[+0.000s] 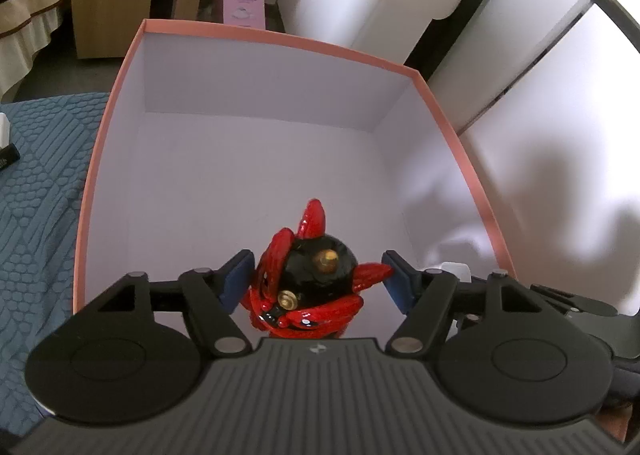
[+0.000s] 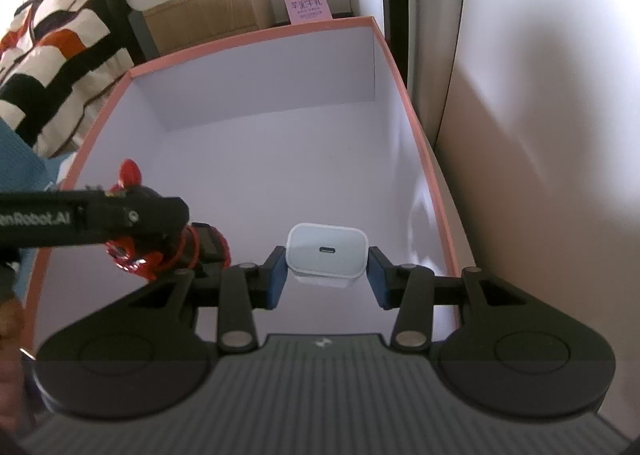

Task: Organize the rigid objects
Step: 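Lower both tools into the pink box and open both grippers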

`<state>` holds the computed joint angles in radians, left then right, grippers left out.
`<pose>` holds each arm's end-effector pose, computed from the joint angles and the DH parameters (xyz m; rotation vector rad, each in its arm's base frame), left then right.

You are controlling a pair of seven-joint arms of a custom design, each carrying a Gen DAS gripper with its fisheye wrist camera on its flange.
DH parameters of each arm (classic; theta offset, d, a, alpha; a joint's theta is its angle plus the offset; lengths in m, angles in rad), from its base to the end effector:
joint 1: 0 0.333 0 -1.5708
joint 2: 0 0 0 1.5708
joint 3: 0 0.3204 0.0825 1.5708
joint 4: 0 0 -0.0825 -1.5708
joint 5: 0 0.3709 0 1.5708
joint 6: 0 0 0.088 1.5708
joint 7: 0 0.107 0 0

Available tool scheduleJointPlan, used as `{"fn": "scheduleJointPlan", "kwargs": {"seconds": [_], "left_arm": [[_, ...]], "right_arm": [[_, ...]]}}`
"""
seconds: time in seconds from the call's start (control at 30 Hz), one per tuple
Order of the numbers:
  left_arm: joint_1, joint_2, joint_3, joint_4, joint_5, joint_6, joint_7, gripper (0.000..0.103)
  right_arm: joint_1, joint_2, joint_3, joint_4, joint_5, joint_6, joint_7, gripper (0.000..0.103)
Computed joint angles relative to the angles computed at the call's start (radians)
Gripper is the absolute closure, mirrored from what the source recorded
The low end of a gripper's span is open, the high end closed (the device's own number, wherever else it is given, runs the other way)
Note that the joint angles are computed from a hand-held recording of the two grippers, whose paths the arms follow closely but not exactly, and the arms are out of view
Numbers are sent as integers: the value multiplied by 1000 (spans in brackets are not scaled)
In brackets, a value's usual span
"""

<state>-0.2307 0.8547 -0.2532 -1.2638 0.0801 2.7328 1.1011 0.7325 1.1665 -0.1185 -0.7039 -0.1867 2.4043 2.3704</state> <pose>0.7260 -0.3091 0.3348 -2.1155 1.9728 -0.9583 0.6496 0.5263 0.3078 -1.8555 1.8179 -0.3853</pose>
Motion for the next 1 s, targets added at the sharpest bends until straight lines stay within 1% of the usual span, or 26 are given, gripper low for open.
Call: {"fn": "scheduleJointPlan", "kwargs": {"seconds": [0.03,0.07,0.1,0.17,0.23,0.27,0.3,0.37,0.43,0.47,0.63,0.8,0.87,0.97,1.0], "left_arm": [[4,-3,-4,-5,-2,3,4,26],[5,-8,-2,-15,-2,10,0,24],[3,-3,1,-3,-2,11,-4,23],[2,-28,6,-42,5,39,-10,22],[4,-46,9,-66,15,54,-10,22],[7,-59,8,-82,18,64,-9,22],[11,-76,5,-106,21,77,-7,22],[11,-96,11,-132,30,102,-14,22],[14,-130,18,-175,38,135,-27,22],[19,-155,20,-211,41,157,-34,22],[17,-266,54,-337,84,238,-83,22],[7,-373,99,-447,142,310,-140,22],[11,-413,105,-486,157,333,-160,22],[6,-473,130,-545,189,371,-195,22],[6,-496,138,-567,200,381,-205,22]], "right_arm": [[-1,8,0,10,8,6,-5,56],[-3,21,4,37,9,-11,-7,56],[0,16,0,29,3,-6,-4,57],[7,7,-8,17,-6,2,-3,54],[11,31,-15,67,-12,-37,-6,52],[15,29,-18,68,-17,-43,-3,52],[17,27,-21,67,-21,-43,4,52],[23,-4,-26,20,-30,-19,28,52],[27,13,-31,64,-37,-37,37,52],[30,8,-34,63,-43,-38,45,52],[47,-30,-51,29,-76,7,86,52],[71,-50,-72,34,-114,24,133,52],[78,-56,-74,40,-127,28,141,52],[88,-45,-76,86,-141,17,139,52],[87,-21,-75,135,-138,0,130,52]]}}
